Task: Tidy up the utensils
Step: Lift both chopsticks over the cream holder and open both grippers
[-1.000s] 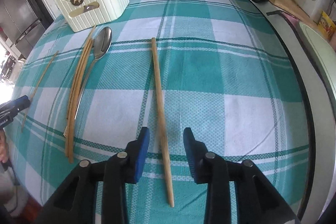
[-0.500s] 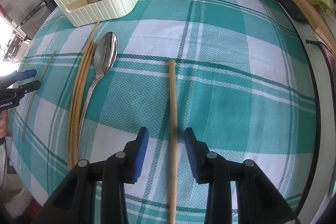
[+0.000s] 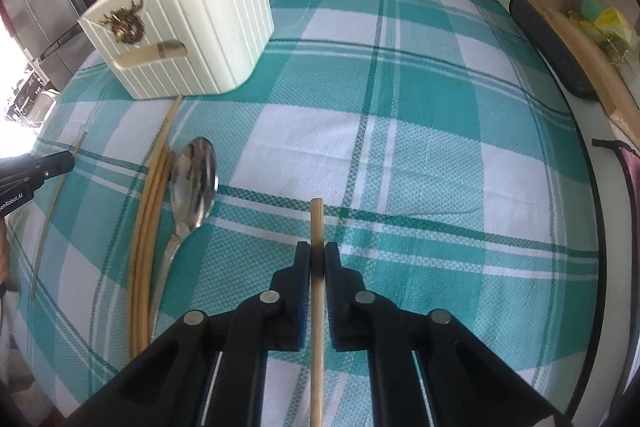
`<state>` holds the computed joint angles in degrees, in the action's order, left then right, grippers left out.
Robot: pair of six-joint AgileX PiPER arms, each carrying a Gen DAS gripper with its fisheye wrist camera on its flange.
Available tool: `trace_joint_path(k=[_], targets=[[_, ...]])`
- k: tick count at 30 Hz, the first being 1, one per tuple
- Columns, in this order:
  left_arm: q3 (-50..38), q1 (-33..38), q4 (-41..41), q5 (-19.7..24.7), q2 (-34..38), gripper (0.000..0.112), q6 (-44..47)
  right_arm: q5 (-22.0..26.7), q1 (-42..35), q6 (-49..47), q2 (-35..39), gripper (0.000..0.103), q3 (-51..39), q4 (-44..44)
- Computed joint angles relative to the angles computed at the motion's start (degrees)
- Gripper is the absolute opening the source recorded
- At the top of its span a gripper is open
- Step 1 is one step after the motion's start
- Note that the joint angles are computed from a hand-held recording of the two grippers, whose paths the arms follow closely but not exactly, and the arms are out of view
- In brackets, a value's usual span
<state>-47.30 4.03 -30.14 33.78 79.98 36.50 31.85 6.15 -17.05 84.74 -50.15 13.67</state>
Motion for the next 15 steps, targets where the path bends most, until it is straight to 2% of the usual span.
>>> trace_joint_path(k=[2,5,9,12,15], targets=[[0.26,4.18,-5.97,4.54,-5.51,0.003,5.71,1.57,-1.48,-5.24,-7.25,0.007,1.78,5.72],[-0.35,12.08,-13.51,13.38,-12.89,0.003,13.30,6.44,-4.18,-11.16,-17.18,0.007,1.99,11.75],[-2.27,20.58,-20.76,23.05,-18.08,0.003,19.42,10.74,-5.43,-12.38,-25.88,0.007,0.67,14.05],[-3.88,22.84,-23.97,26.17,-18.77,0.003,20.15,10.33,-5.34,-11.85,-27.79,0.007,-0.05,15.06],[-5.17,23.81,-25.96,27.37,-19.50,0.003,20.32,8.40,-4.35,-10.12,-29.36,0.007,-0.63,15.87]])
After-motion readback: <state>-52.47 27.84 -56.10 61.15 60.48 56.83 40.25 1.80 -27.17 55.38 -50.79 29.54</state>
